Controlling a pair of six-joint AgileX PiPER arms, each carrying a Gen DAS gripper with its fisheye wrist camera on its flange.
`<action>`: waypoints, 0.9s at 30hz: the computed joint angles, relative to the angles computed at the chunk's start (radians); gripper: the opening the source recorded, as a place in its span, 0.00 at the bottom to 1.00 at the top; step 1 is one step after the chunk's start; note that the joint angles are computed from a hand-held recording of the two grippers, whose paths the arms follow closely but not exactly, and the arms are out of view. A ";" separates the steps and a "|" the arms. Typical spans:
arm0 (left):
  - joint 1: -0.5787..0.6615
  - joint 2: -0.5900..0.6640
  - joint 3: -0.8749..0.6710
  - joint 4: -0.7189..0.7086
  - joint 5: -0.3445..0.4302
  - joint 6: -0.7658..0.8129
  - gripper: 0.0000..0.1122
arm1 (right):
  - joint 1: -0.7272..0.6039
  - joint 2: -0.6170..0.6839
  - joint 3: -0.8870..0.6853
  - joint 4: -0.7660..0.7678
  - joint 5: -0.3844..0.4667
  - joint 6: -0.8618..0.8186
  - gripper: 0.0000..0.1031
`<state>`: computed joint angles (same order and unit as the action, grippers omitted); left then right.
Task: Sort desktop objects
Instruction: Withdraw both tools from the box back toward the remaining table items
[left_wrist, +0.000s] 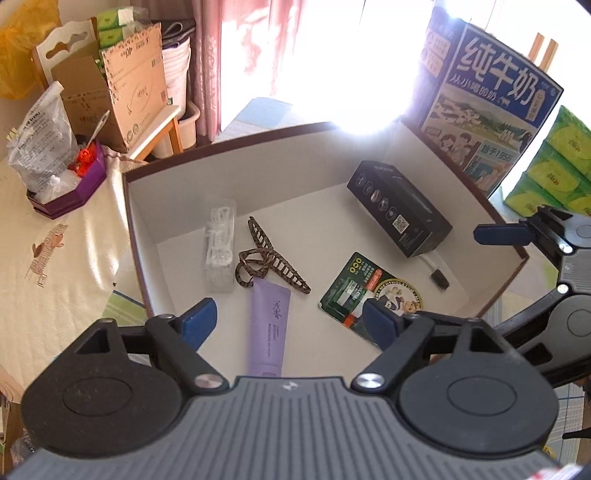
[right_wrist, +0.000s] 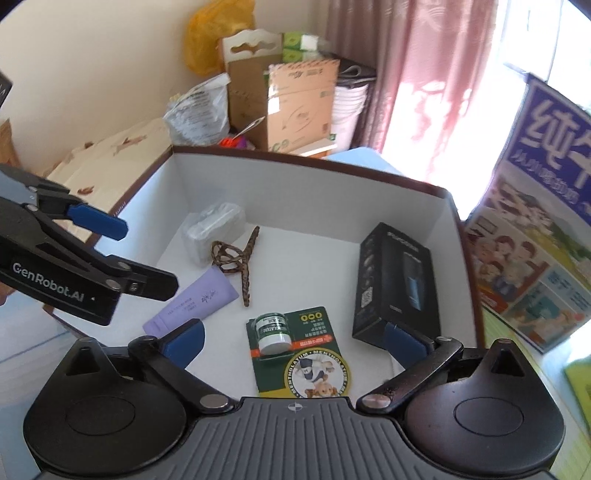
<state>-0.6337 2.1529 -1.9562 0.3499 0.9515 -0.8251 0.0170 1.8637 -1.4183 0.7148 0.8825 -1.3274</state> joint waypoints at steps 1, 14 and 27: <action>-0.008 -0.013 0.011 0.012 0.003 -0.011 0.78 | -0.009 -0.016 0.014 0.008 0.001 0.000 0.98; -0.147 -0.176 0.170 0.183 0.059 -0.191 0.91 | -0.169 -0.264 0.234 0.187 0.089 -0.096 0.98; -0.298 -0.369 0.411 0.303 0.104 -0.405 0.91 | -0.448 -0.514 0.448 0.277 0.283 -0.190 0.98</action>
<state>-0.9317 1.7836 -1.5452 0.6529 1.0550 -1.2303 -0.4307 1.3499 -0.9704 0.9922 1.1656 -1.5170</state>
